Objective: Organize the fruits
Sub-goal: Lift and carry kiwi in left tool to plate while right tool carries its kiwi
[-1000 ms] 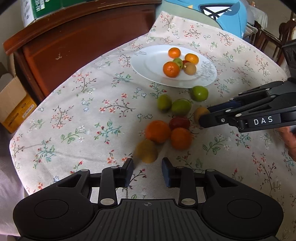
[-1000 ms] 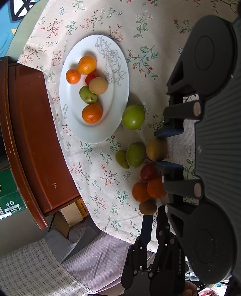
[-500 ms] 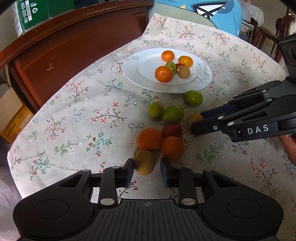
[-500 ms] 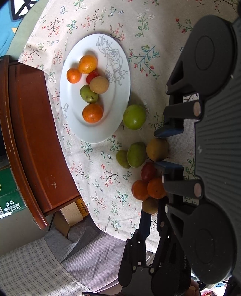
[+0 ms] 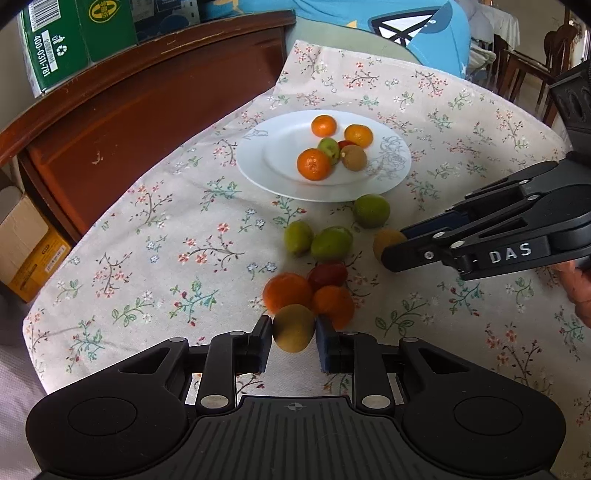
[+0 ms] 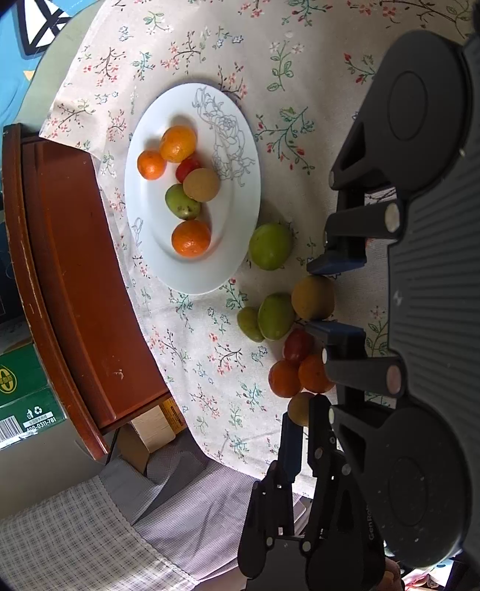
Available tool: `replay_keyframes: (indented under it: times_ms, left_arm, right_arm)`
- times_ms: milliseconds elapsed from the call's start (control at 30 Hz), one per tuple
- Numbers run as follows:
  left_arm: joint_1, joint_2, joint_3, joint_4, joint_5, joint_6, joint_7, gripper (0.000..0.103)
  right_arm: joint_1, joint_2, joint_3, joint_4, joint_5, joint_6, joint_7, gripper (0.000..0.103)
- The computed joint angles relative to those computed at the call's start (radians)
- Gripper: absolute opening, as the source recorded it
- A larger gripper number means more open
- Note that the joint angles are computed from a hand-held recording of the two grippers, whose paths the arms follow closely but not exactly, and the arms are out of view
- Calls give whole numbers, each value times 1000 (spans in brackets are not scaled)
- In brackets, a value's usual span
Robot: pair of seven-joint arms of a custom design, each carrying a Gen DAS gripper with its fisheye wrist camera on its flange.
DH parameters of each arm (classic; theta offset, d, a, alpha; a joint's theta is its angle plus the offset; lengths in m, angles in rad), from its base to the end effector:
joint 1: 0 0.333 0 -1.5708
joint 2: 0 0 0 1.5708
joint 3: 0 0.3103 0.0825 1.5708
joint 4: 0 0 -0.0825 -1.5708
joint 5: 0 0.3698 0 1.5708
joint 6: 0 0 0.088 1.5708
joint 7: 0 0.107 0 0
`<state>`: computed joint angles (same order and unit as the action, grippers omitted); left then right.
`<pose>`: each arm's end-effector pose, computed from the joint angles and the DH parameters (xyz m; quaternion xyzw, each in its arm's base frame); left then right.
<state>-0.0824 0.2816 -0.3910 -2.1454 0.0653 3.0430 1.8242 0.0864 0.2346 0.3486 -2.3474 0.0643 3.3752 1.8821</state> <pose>0.5397 -0.2696 0.3589 -0.3826 0.8682 -0.2669 0.1690 0.5098 0.2230 0.3405 -0.6541 0.6463 -0.1198 0.3743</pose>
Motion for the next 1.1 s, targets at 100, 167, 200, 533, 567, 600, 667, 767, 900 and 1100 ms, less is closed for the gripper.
replay_keyframes:
  times_ms: [100, 167, 200, 533, 567, 600, 667, 767, 900, 1100]
  left_arm:
    - [-31, 6, 36, 5, 24, -17, -40, 24]
    - [-59, 12, 62, 8, 63, -24, -54, 25]
    - [-54, 11, 56, 7, 64, -21, -51, 24]
    - [30, -17, -44, -9, -50, 24, 29, 24]
    - [33, -19, -47, -9, -55, 36, 28, 24]
    - [36, -20, -53, -8, -58, 46, 28, 24]
    - [53, -20, -74, -6, -68, 67, 29, 24]
    - [56, -13, -82, 3, -59, 98, 6, 24]
    - [41, 3, -73, 29, -15, 126, -50, 24]
    - [8, 45, -50, 81, 39, 177, -159, 24]
  right_arm:
    - [-22, 1, 20, -1, -10, -11, 6, 27]
    - [-22, 1, 21, -3, -4, -12, 5, 27]
    - [-28, 0, 27, -5, -5, -10, 7, 27]
    - [-87, -30, 52, -34, -84, 31, 89, 27]
    - [-92, -33, 51, -37, -99, 34, 104, 27]
    - [-92, -37, 46, -40, -111, 37, 118, 27]
    - [-87, -43, 32, -44, -133, 42, 141, 27]
    - [-81, -52, 11, -49, -164, 51, 176, 27]
    - [-56, -74, -35, -61, -187, 76, 211, 27]
    - [25, -100, -145, -71, -149, 123, 221, 27]
